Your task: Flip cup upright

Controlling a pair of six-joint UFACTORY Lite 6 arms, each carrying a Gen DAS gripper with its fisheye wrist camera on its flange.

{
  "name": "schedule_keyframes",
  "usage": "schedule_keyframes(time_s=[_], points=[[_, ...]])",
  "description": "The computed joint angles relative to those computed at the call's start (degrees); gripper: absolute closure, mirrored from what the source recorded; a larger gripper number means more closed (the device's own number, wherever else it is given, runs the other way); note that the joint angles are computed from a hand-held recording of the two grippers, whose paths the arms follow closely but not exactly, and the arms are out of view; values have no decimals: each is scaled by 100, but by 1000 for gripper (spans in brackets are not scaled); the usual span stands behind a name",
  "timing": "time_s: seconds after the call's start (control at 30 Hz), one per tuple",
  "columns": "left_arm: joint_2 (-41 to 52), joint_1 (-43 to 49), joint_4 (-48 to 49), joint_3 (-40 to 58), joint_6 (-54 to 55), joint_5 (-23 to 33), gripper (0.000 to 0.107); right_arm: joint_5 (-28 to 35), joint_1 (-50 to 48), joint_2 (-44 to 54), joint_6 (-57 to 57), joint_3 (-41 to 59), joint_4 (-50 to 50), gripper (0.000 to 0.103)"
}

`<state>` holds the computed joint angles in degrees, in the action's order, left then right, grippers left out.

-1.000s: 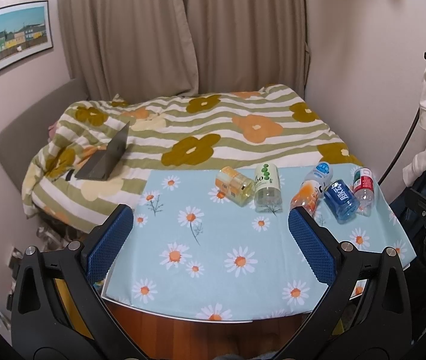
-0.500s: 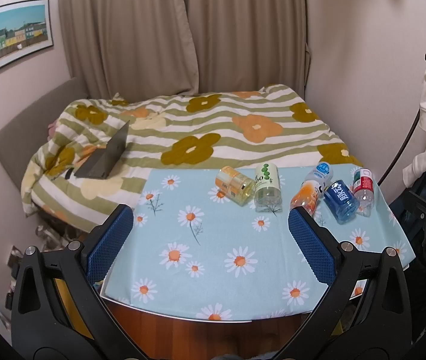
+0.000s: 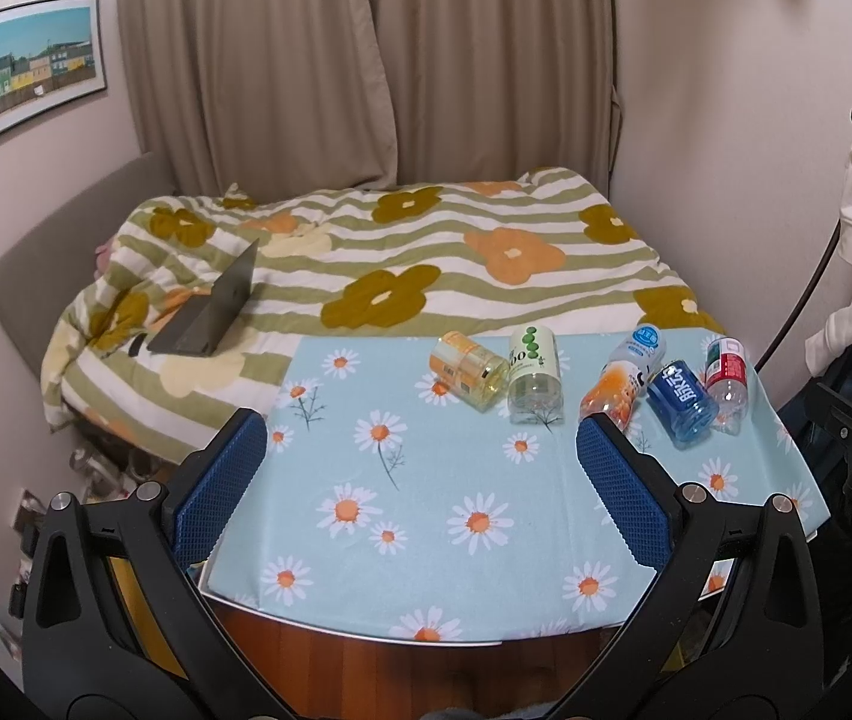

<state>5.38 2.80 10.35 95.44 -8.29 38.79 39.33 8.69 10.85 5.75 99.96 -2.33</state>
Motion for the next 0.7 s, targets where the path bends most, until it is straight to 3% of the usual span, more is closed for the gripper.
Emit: schedule_keyframes(time_s=[0.7], points=[[32, 38, -46, 73, 59, 52, 4, 29, -31, -2, -73, 39, 66, 0]])
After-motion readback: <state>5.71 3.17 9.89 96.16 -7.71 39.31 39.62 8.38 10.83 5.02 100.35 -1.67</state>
